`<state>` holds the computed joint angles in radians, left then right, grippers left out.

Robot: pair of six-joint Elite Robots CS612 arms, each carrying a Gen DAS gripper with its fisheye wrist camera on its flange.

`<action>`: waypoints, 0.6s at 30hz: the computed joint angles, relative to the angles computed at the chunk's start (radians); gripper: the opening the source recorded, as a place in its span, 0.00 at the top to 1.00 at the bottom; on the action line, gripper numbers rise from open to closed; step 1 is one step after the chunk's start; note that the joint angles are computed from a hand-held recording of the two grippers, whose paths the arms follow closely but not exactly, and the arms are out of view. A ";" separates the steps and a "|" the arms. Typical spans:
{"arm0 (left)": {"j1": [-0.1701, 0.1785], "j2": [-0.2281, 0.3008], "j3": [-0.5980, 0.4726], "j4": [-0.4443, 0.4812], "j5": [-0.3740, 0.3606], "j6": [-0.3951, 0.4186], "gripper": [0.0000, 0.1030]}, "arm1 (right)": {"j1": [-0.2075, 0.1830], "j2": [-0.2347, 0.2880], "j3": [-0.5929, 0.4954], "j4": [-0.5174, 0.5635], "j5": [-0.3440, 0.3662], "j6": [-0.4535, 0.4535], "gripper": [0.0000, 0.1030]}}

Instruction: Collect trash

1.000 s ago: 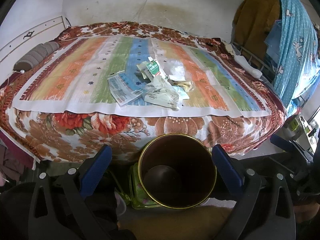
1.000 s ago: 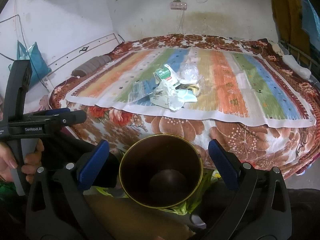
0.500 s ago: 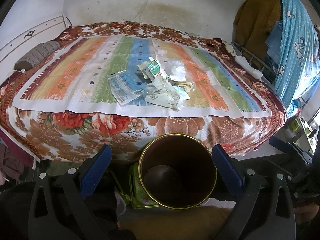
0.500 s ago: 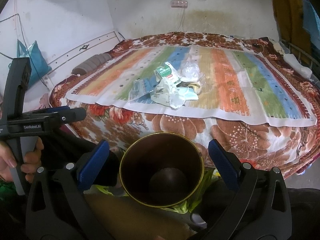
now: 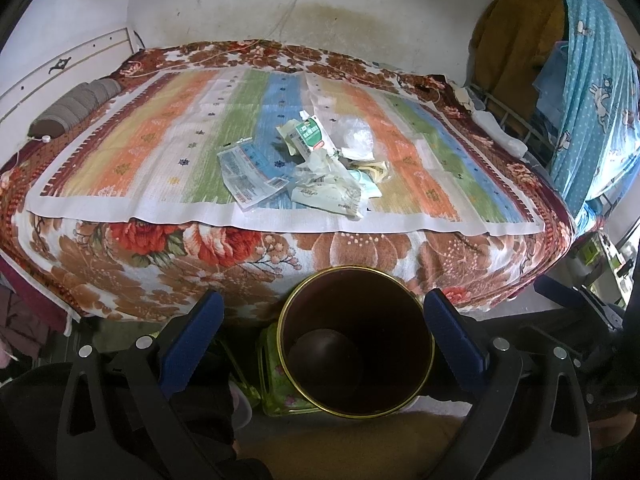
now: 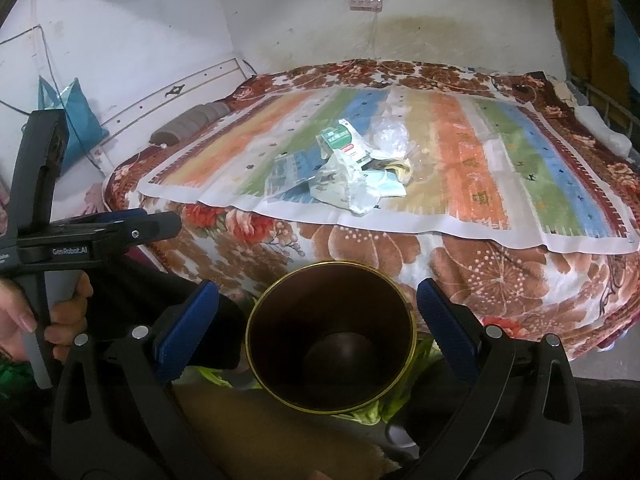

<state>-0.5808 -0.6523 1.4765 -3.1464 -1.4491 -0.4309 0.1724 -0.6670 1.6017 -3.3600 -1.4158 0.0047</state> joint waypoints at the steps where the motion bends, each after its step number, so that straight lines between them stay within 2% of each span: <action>1: 0.003 0.000 -0.001 0.008 -0.007 -0.004 0.06 | 0.001 0.001 -0.003 0.004 -0.005 -0.003 0.08; 7: 0.028 0.004 -0.023 0.054 -0.079 -0.067 0.06 | 0.003 0.010 -0.041 0.052 0.007 -0.024 0.08; 18: 0.044 0.018 -0.093 0.129 -0.072 -0.095 0.06 | 0.004 0.027 -0.104 0.125 -0.006 -0.028 0.08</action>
<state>-0.5370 -0.6341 1.3840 -3.0177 -1.5207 -0.5258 0.1766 -0.6399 1.4977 -3.2352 -1.4221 -0.0229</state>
